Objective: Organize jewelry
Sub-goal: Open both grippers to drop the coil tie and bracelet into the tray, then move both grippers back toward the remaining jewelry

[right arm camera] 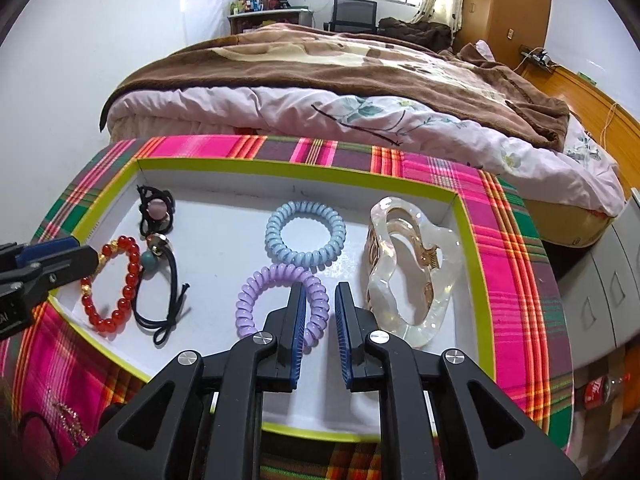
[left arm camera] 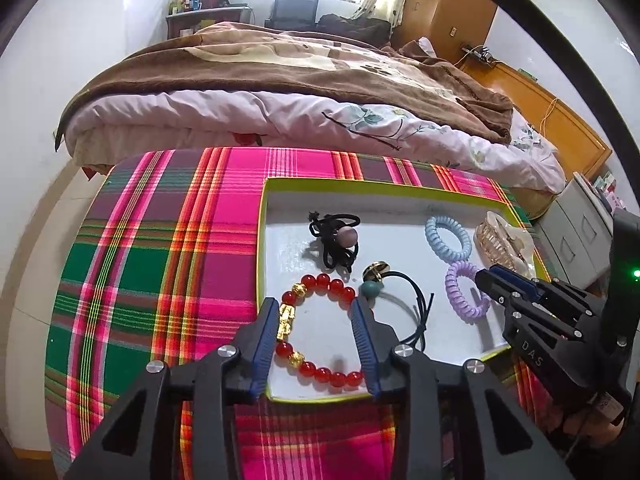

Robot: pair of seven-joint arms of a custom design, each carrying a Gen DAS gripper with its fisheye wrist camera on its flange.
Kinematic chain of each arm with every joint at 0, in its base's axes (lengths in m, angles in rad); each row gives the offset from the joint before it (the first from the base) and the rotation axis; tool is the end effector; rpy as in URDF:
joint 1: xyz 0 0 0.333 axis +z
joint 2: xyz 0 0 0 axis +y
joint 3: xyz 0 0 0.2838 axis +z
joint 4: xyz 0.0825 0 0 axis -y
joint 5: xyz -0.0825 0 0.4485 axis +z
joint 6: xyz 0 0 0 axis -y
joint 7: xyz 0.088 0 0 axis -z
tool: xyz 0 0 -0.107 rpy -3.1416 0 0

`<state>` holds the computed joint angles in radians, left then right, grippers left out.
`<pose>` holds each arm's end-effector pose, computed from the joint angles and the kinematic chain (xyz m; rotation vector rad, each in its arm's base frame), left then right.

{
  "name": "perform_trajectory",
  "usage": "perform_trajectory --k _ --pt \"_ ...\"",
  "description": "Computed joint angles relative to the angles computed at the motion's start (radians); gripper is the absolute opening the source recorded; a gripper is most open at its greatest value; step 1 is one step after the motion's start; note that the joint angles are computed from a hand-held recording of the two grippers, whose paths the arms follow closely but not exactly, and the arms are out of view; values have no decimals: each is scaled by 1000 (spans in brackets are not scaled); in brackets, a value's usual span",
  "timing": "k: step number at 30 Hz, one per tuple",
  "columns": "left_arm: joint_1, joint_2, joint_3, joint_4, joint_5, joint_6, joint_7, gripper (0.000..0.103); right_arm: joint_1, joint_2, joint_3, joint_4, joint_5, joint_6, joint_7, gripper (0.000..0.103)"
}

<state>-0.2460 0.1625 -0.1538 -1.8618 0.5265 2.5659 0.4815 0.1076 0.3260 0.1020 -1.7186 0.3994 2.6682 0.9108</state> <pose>0.6396 -0.2746 0.4306 -2.1642 1.5417 -0.7104 0.7260 0.1362 0.4074 -2.1942 1.2216 -0.4575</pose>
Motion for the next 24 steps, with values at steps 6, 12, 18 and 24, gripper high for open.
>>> perform_trajectory --k 6,12,18,24 --pt "-9 -33 -6 -21 32 -8 -31 50 -17 -49 11 -46 60 9 -42 16" --pt "-10 -85 -24 -58 68 -20 -73 50 -19 -123 7 -116 141 17 -108 16" --pt "-1 -172 -53 -132 116 -16 -142 59 -11 -213 -16 -204 255 9 -206 16" --pt "17 -255 -89 -220 117 -5 -180 63 8 -289 -57 -287 336 -20 -281 16"
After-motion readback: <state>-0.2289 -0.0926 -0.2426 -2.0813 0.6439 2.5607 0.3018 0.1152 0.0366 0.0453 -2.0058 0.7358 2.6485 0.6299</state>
